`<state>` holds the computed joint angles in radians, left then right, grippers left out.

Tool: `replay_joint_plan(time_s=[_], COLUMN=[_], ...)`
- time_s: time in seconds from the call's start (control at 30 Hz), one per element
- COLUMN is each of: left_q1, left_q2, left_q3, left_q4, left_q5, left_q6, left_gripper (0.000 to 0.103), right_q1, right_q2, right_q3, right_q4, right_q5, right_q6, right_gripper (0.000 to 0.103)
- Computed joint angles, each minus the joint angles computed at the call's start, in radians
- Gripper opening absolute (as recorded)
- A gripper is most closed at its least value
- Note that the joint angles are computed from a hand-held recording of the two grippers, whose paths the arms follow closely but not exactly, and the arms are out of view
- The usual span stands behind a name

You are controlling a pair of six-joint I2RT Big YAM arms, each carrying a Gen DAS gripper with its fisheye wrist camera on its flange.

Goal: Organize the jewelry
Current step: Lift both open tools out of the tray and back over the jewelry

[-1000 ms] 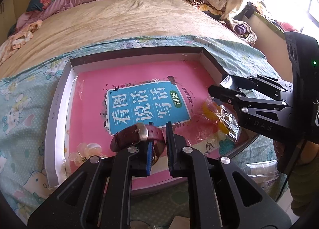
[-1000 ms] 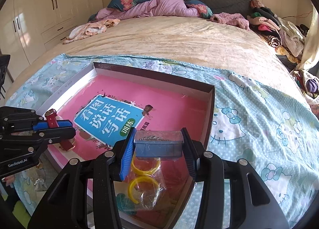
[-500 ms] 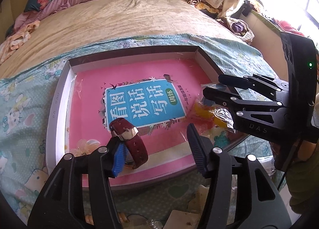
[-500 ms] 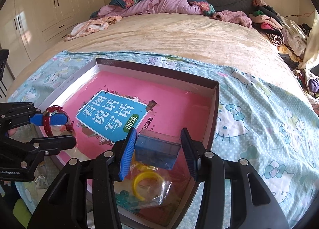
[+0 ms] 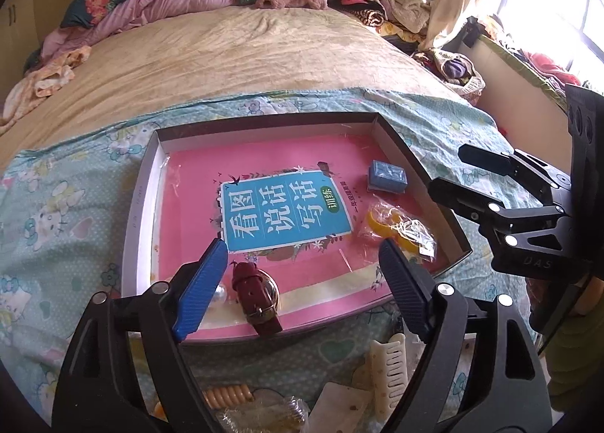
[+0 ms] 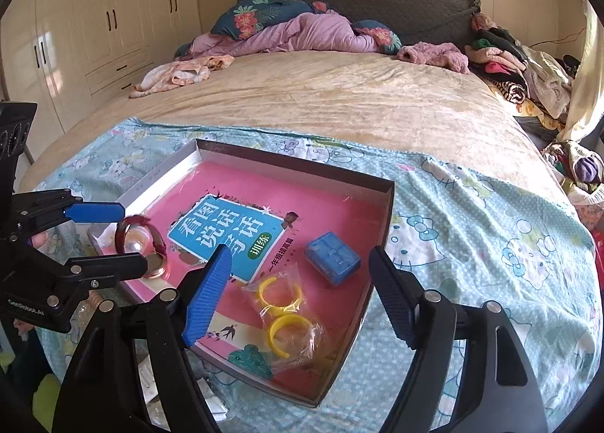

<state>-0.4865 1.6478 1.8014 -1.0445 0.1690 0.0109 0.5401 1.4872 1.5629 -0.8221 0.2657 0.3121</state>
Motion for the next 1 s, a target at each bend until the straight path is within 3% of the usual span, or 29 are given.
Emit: replay_joint_plan(time_s=[0.03, 0.2, 0.27, 1.0], left_q1=[0.002, 0.007, 0.009, 0.016], left_q2=[-0.006, -0.039, -0.054, -0.203], left_q3=[-0.002, -0.017, -0.027, -0.15], left_q4=[0.004, 0.021, 0.03, 0.082], left_q5=[-0.005, -0.026, -0.033, -0.053], left_q6=[-0.002, -0.013, -0.017, -0.046], left_gripper=[0.087, 0.093, 0.093, 0.093], right_q1=[0.003, 0.017, 0.025, 0.109], right_q2=[-0.01, -0.047, -0.065, -0.173], right_q3=[-0.007, -0.024, -0.036, -0.079], right_q4=[0.005, 0.008, 0.018, 0.02], right_q5=[0.005, 0.031, 0.04, 0.111], right_q6=[0.001, 0.013, 0.017, 0.041], right_gripper=[0.081, 0.085, 0.088, 0.089])
